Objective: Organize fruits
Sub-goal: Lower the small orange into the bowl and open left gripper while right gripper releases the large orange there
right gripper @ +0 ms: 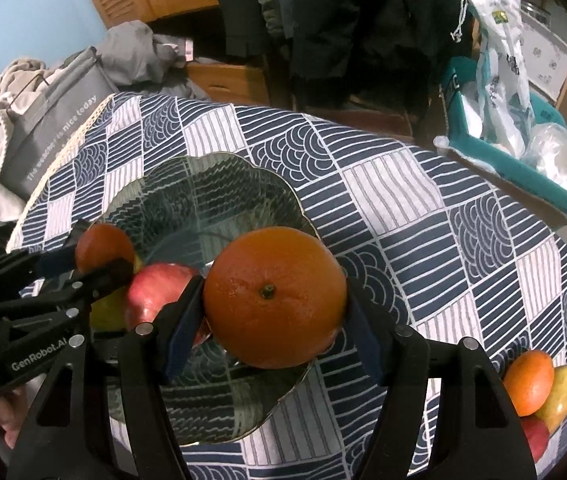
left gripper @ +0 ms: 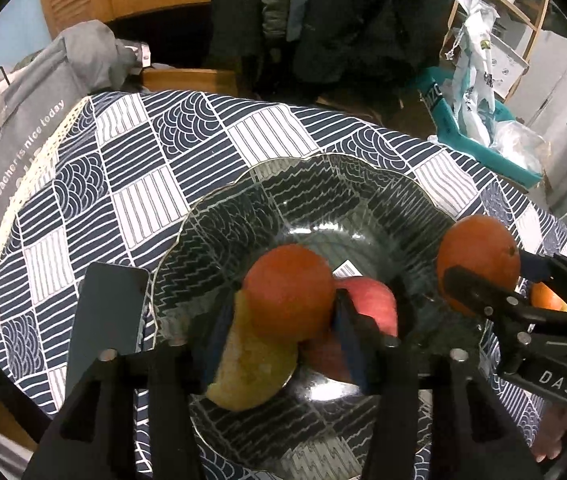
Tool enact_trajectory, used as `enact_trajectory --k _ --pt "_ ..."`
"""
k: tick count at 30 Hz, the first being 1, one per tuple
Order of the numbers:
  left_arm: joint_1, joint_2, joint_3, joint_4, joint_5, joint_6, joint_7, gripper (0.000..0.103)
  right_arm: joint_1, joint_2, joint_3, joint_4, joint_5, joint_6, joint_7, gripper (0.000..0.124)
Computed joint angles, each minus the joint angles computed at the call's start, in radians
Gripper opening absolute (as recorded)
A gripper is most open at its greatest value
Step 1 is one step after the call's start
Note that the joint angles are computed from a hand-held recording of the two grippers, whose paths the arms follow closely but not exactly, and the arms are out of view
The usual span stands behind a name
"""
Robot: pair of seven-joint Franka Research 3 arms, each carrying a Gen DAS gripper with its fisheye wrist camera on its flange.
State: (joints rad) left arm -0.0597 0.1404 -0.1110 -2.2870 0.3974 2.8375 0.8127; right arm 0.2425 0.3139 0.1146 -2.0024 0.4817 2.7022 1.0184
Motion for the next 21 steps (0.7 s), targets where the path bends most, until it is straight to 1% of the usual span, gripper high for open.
enact_trajectory --k 5,6,14,21 --pt "-0.009 -0.007 0.008 0.001 0.048 -0.014 -0.031 0.066 -0.013 0.008 0.008 0.015 0.035 -0.041 -0.013 0.070" --pt "-0.005 -0.008 0.004 0.000 0.037 -0.012 -0.019 0.066 -0.012 0.007 0.007 0.015 0.035 -0.043 -0.014 0.070" --pt "-0.006 -0.020 -0.002 -0.001 0.036 -0.022 -0.018 0.066 -0.008 0.000 0.006 0.004 0.045 -0.031 -0.023 0.071" --pt "-0.004 -0.050 -0.004 -0.017 0.041 -0.011 -0.026 0.066 0.001 -0.006 0.004 -0.012 0.038 -0.001 -0.023 0.071"
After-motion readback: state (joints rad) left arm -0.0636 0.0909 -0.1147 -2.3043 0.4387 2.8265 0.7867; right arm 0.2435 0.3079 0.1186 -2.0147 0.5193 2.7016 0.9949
